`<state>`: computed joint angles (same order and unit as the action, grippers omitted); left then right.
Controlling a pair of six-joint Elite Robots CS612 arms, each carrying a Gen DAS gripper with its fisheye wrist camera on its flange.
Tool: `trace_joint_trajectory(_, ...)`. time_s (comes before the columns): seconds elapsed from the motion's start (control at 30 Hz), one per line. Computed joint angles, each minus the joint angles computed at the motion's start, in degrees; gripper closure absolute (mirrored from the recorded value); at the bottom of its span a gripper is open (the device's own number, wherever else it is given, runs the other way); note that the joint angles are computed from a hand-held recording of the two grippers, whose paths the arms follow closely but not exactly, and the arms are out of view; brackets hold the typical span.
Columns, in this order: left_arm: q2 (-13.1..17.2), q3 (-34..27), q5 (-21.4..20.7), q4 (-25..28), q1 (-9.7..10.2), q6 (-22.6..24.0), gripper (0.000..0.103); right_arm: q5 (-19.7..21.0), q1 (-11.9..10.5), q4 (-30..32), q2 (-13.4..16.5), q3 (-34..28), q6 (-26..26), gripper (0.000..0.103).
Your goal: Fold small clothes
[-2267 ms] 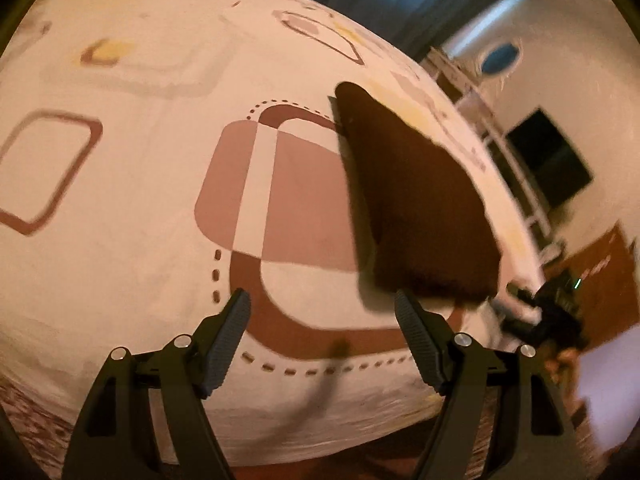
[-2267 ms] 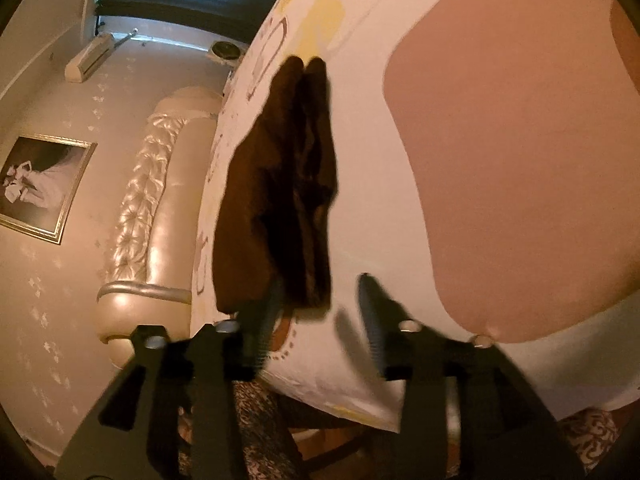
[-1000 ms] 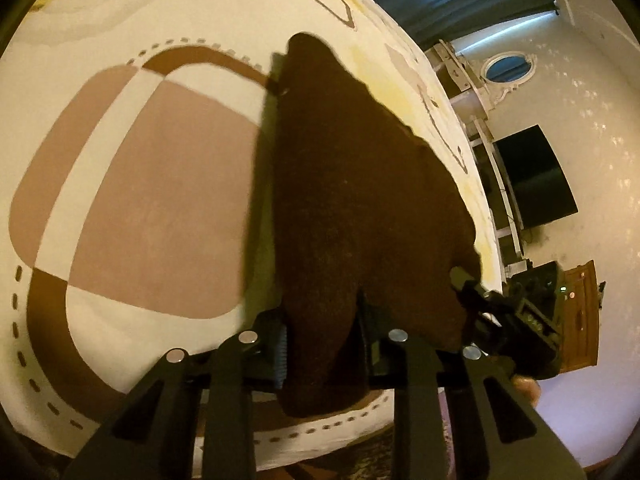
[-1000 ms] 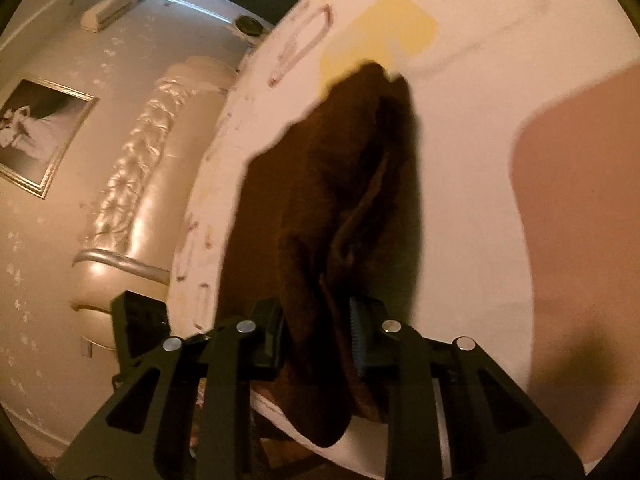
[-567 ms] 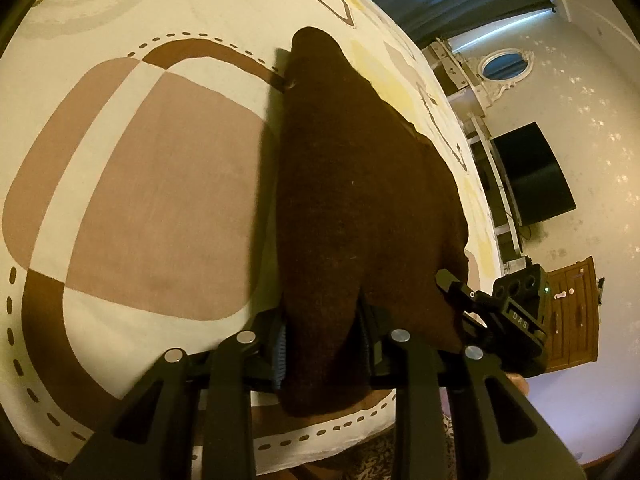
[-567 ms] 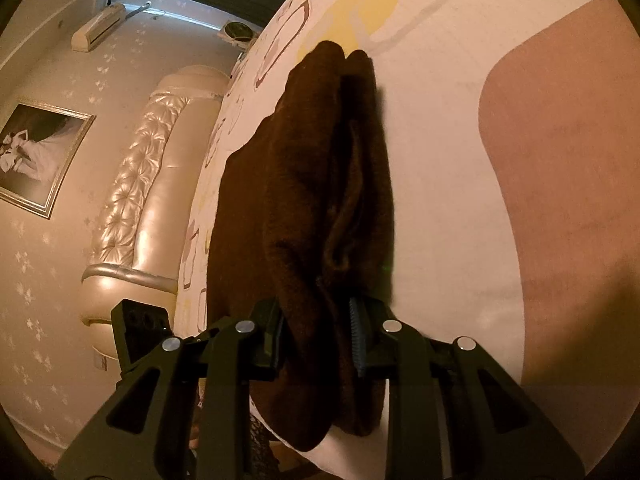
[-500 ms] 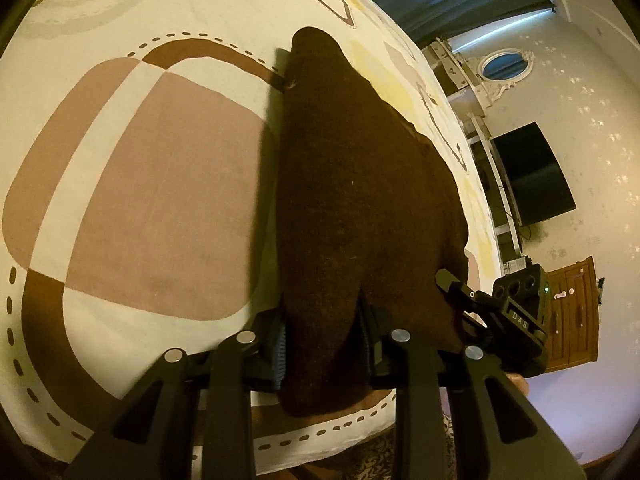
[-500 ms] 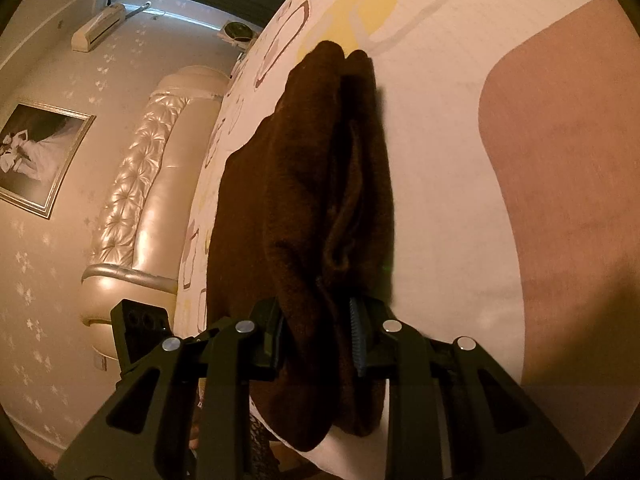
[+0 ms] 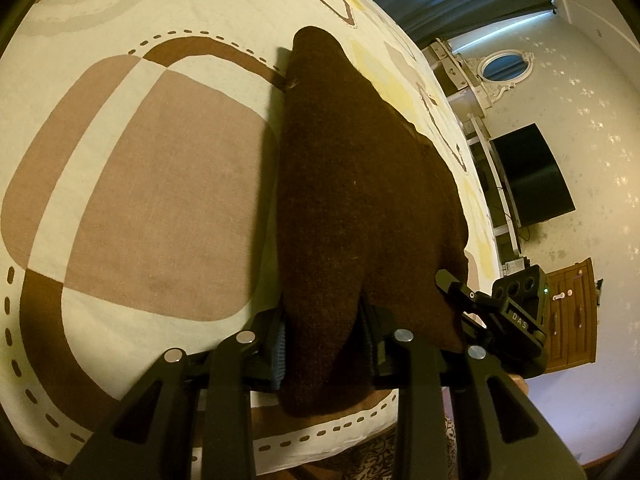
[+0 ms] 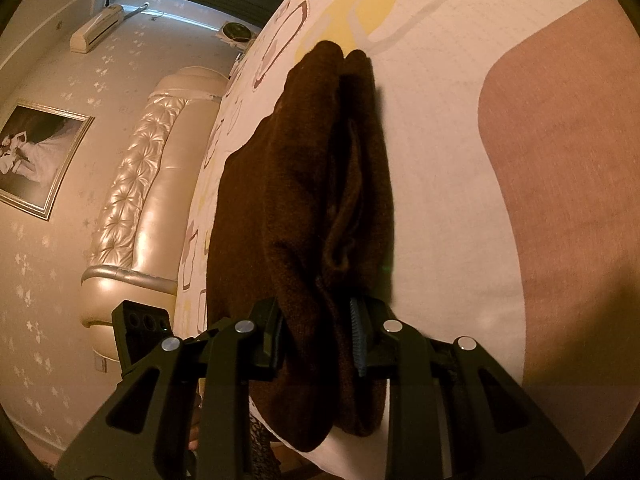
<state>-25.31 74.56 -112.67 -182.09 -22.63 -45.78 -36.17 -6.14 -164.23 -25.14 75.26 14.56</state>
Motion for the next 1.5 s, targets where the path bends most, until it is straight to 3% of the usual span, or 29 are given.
trace_joint_trajectory(0.2,0.12,0.17,-0.29,-1.48,0.02,0.13,0.067,1.19,-0.49,0.13,0.49,-0.39,0.45,0.073)
trace_joint_trajectory(0.37,0.23,0.78,-3.65,-4.79,0.75,2.96,0.046,3.2,-0.76,-1.89,0.6,-0.5,2.76,0.06)
trace_joint_trajectory(0.47,0.32,0.77,-3.19,-6.76,1.4,4.63,0.041,2.92,-1.21,-5.65,1.39,-1.73,5.84,0.052)
trace_joint_trajectory(0.57,1.84,-3.02,-3.55,-3.39,2.36,5.46,0.036,2.59,-1.13,-5.88,3.37,-5.72,8.67,0.05)
trace_joint_trajectory(0.73,6.2,-13.04,-4.91,2.95,3.43,5.09,0.036,1.14,-0.1,-1.68,7.06,-14.77,9.32,0.044)
trace_joint_trajectory(0.87,8.72,-20.05,-4.24,10.01,3.27,9.0,0.036,0.87,0.82,5.29,9.67,-21.62,6.03,0.043)
trace_joint_trajectory(0.9,9.23,-21.5,-3.83,11.63,3.1,10.17,0.037,1.09,0.92,6.78,9.98,-22.48,5.01,0.044)
trace_joint_trajectory(0.97,9.5,-23.25,-1.58,15.71,2.58,13.63,0.066,0.65,1.39,12.31,10.08,-24.08,-0.8,0.066)
trace_joint_trajectory(1.0,9.73,-23.93,-1.44,16.69,2.52,14.23,0.073,0.03,1.69,15.35,9.91,-24.51,-4.48,0.078)
trace_joint_trajectory(1.03,9.88,-24.24,-1.48,16.95,2.57,14.45,0.081,-0.55,1.84,16.0,9.86,-24.65,-5.83,0.079)
trace_joint_trajectory(1.1,10.44,-25.62,-1.01,17.37,2.71,14.84,0.084,-1.32,1.93,13.81,9.74,-24.44,-6.07,0.081)
trace_joint_trajectory(1.2,10.33,-26.3,3.18,16.02,2.31,16.74,0.087,-2.62,2.11,8.22,9.81,-24.56,-5.25,0.082)
trace_joint_trajectory(1.33,11.75,-30.16,7.25,15.63,2.14,17.27,0.088,-5.2,2.6,2.54,11.6,-28.41,-2.06,0.082)
trace_joint_trajectory(1.5,15.78,-38.91,11.23,24.36,2.15,18.98,0.088,-7.1,2.67,7.65,16.12,-37.6,0.31,0.081)
